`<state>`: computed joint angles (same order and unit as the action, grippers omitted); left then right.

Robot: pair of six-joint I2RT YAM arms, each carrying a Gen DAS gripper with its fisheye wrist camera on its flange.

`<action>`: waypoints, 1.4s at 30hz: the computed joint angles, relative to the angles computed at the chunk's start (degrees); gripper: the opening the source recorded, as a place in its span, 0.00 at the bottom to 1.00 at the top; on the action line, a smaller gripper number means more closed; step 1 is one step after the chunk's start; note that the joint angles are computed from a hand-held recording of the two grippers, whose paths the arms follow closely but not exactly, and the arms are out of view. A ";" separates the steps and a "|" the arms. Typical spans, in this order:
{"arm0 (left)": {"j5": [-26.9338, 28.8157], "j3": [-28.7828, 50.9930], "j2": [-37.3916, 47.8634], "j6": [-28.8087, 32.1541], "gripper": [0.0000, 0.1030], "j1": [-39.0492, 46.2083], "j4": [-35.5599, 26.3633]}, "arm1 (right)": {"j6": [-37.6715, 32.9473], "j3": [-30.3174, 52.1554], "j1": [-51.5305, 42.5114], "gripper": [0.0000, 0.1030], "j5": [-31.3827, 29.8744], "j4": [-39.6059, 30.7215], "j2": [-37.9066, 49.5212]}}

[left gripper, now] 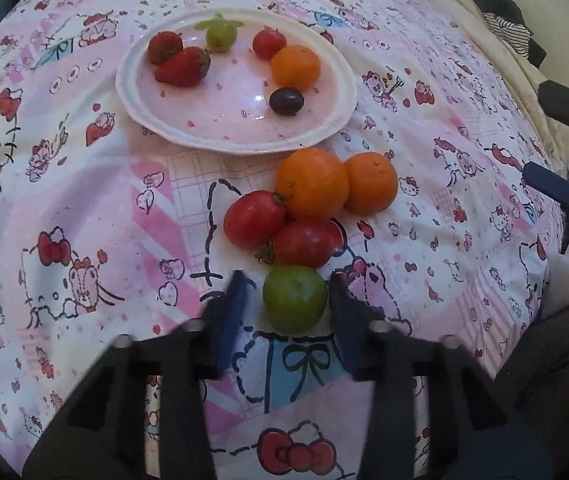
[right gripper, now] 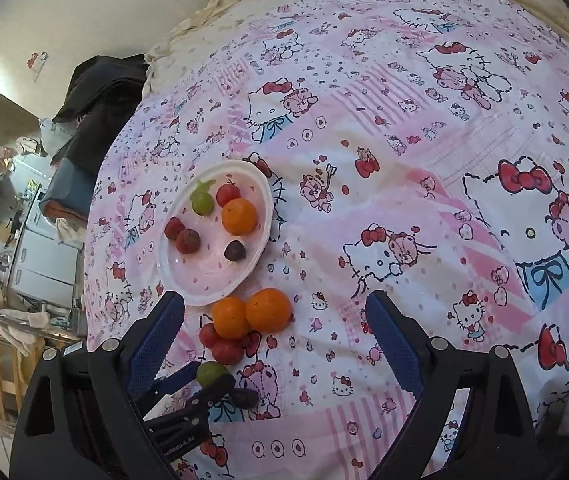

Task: Organize fruits
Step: 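Grasp a green grape with the left gripper while the right gripper grasps a dark grape, then carry the green and dark grapes onto the plate and open both grippers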

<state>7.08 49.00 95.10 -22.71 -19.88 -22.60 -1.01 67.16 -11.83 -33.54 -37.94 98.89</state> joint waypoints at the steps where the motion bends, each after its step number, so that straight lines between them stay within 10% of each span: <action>1: 1.12 0.02 0.16 0.23 0.26 0.44 0.30 | -0.07 0.00 0.08 0.91 0.04 0.08 0.12; 13: -0.27 -2.37 -12.15 0.25 0.24 4.82 -7.47 | -6.87 0.43 4.15 0.90 2.56 -4.59 1.47; 18: -2.38 -4.48 -17.59 1.62 0.24 8.87 -10.56 | -13.15 -1.54 9.44 0.57 4.48 -8.93 4.17; 36: -1.13 -6.74 -23.76 1.64 0.24 14.31 -12.23 | -10.43 -13.60 19.05 0.25 12.21 4.34 0.78; 42: -1.98 -6.86 -25.08 2.16 0.24 14.11 -12.26 | -10.09 -11.69 15.65 0.25 4.21 2.03 -0.37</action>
